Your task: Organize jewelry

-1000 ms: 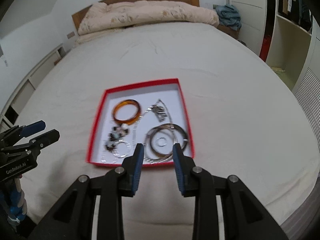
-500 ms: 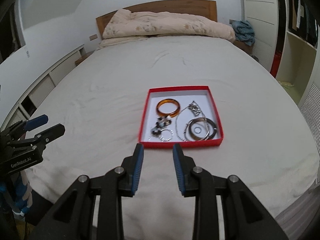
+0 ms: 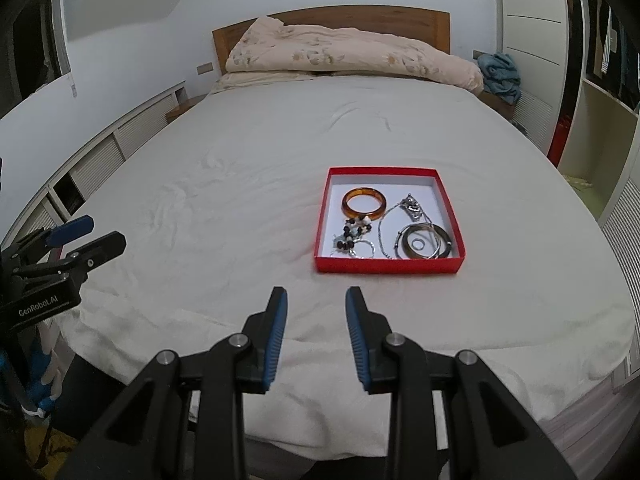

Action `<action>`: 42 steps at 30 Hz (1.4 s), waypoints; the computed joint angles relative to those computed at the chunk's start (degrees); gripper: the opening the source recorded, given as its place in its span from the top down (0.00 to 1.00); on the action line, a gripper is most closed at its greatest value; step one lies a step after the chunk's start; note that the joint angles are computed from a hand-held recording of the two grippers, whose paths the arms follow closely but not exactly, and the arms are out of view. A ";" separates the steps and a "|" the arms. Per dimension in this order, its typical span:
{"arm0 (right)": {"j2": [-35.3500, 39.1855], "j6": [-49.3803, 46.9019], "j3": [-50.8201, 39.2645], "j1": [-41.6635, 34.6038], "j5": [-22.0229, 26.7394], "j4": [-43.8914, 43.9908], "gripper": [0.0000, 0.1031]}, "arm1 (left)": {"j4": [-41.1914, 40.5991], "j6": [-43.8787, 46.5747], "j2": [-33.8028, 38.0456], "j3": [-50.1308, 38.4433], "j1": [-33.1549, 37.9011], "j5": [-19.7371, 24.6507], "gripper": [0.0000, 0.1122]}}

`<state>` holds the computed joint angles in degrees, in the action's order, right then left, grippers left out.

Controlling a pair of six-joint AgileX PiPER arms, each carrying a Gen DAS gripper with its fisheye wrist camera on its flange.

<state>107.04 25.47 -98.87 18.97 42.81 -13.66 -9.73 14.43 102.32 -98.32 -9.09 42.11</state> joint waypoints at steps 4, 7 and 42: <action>-0.80 1.49 1.51 0.56 -0.69 -1.03 0.72 | -0.38 0.43 -2.15 3.37 0.48 -1.91 0.24; -1.32 2.88 2.58 0.88 -1.27 -2.10 0.68 | -0.13 0.28 -3.11 4.70 0.59 -2.62 0.22; -0.91 10.62 4.79 1.92 -2.65 -8.24 0.35 | -0.82 0.05 -3.15 7.53 1.58 -3.70 0.19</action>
<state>106.13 36.08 -94.08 20.88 40.16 -21.90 -10.55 14.48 99.18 -90.79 -7.51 38.41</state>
